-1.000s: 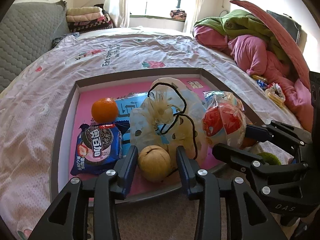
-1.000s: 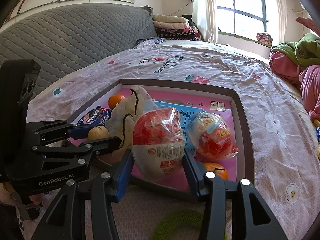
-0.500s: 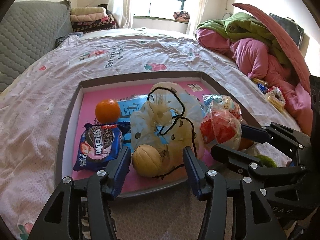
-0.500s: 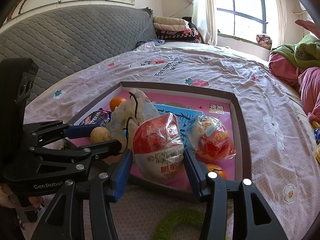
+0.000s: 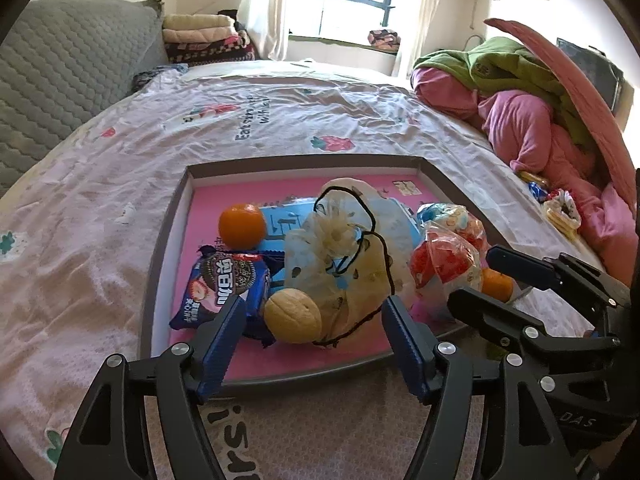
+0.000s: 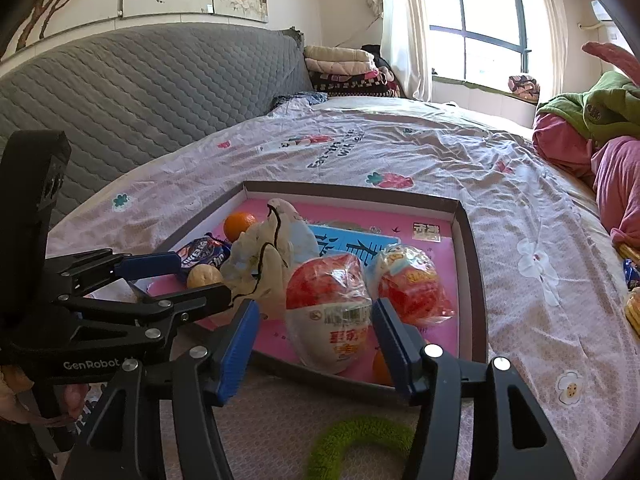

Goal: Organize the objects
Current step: 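Open both grippers to release the ball and the egg in the tray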

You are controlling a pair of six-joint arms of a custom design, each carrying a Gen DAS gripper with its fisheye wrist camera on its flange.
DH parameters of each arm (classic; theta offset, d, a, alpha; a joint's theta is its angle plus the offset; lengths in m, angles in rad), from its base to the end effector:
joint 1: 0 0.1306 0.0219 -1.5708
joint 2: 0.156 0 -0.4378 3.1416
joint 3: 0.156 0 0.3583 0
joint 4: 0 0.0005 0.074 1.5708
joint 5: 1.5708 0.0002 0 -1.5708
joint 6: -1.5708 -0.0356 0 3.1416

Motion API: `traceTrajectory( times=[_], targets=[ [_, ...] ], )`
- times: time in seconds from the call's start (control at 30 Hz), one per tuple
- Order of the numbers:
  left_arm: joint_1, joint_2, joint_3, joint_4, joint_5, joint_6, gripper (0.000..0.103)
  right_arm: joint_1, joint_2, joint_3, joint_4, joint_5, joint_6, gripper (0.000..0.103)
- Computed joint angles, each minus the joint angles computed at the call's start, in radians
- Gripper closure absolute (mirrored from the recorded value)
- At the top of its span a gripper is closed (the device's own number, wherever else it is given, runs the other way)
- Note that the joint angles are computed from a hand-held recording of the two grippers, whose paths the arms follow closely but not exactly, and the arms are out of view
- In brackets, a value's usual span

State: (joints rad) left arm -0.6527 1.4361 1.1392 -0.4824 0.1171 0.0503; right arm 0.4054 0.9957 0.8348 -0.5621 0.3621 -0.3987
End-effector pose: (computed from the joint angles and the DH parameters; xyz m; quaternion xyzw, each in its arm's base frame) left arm 0.3559 -0.2779 0.3865 0.2948 0.8730 -0.1832 0.3427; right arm 0.2604 0.0975 0.4020 0.0711 0.8968 0.0073 0.4366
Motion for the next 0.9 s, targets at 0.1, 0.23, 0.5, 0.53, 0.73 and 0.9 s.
traceTrajectory(
  times=[0.1,0.23,0.5,0.53,0.73,0.9],
  targets=[
    [0.0,-0.01,-0.004,0.003,-0.006,0.008,0.03,0.009,-0.007,0.004,0.002,0.012,0.002,0.044],
    [-0.002,-0.025,-0.013,0.018,-0.033,0.008,0.027,0.024,-0.019,0.01,0.003,0.034,0.011,0.043],
    [0.007,-0.047,-0.023,0.023,-0.056,0.014,0.025,0.046,-0.044,0.011,0.006,0.06,0.005,0.034],
    [0.008,-0.049,-0.023,0.022,-0.058,0.013,0.025,0.047,-0.047,0.011,0.005,0.062,0.002,0.031],
    [0.006,-0.065,-0.032,0.02,-0.07,0.007,0.023,0.076,-0.073,0.003,-0.009,0.1,-0.034,0.029],
    [-0.011,-0.089,-0.051,0.023,-0.091,-0.025,0.023,0.112,-0.093,-0.009,-0.031,0.151,-0.067,0.028]
  ],
)
